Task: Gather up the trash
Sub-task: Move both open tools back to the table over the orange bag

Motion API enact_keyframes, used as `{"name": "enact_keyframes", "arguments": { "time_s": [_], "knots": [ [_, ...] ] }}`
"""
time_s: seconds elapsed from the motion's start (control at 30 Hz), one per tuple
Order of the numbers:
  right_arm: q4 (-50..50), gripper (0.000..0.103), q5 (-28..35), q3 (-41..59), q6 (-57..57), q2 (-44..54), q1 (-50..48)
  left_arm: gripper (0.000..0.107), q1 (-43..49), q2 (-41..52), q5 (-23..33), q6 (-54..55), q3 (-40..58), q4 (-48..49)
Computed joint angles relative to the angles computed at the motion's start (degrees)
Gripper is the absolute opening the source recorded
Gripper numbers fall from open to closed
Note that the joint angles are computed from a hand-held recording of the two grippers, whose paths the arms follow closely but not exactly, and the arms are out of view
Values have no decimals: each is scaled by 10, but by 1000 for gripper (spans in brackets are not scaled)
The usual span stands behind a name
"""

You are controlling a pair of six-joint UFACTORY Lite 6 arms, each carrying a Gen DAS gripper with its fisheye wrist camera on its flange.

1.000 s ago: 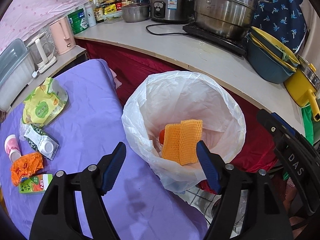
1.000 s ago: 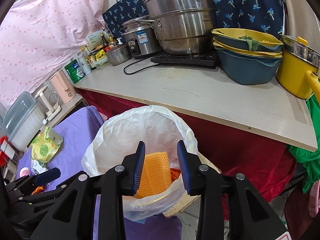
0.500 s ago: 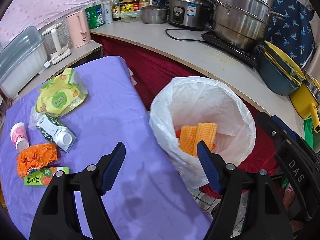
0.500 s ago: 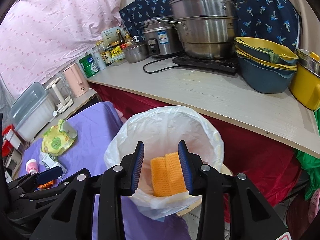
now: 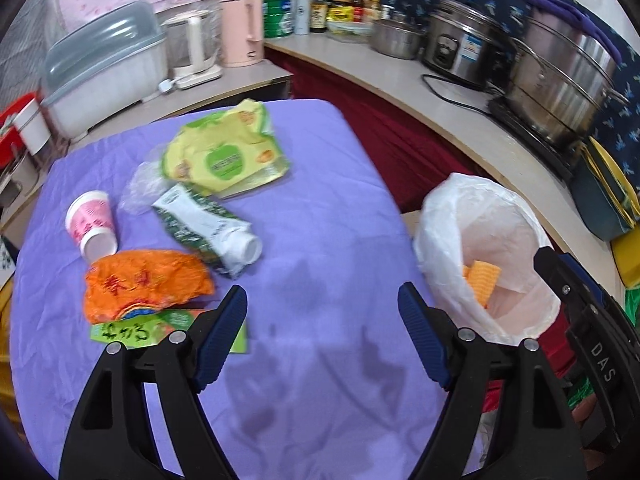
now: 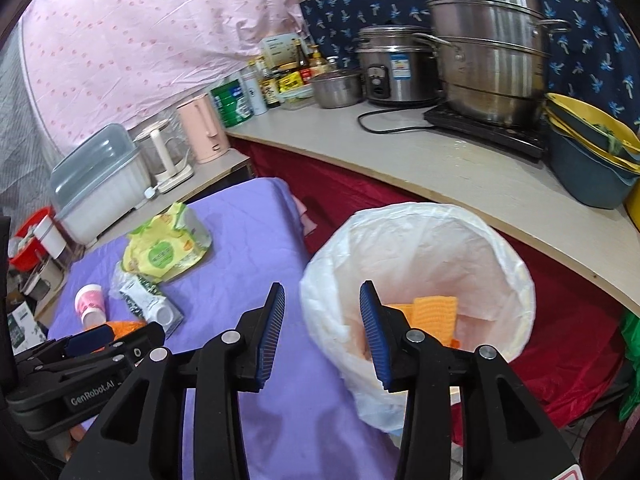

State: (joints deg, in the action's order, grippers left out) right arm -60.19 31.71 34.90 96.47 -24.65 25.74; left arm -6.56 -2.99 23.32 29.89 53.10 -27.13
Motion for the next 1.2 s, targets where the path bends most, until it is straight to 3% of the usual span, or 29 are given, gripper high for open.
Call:
{"name": "enact_keyframes", "arguments": {
  "time_s": [0.1, 0.5, 0.97, 1.07, 1.2],
  "knots": [
    [-18, 39, -5, 29, 29, 49, 27, 82, 62, 14, 12, 60, 6, -41],
    [-61, 45, -28, 163, 86, 243, 105, 87, 259, 150, 48, 157, 103, -97],
    [-25, 55, -71, 351, 18, 459, 121, 87, 300, 295, 85, 160, 232, -102],
    [-9, 55, -84, 381, -1, 490, 114, 82, 295, 312, 90, 169, 246, -106],
    [16, 55, -93, 420, -31, 530, 108, 59, 289, 337, 111, 173, 271, -102]
  ]
}}
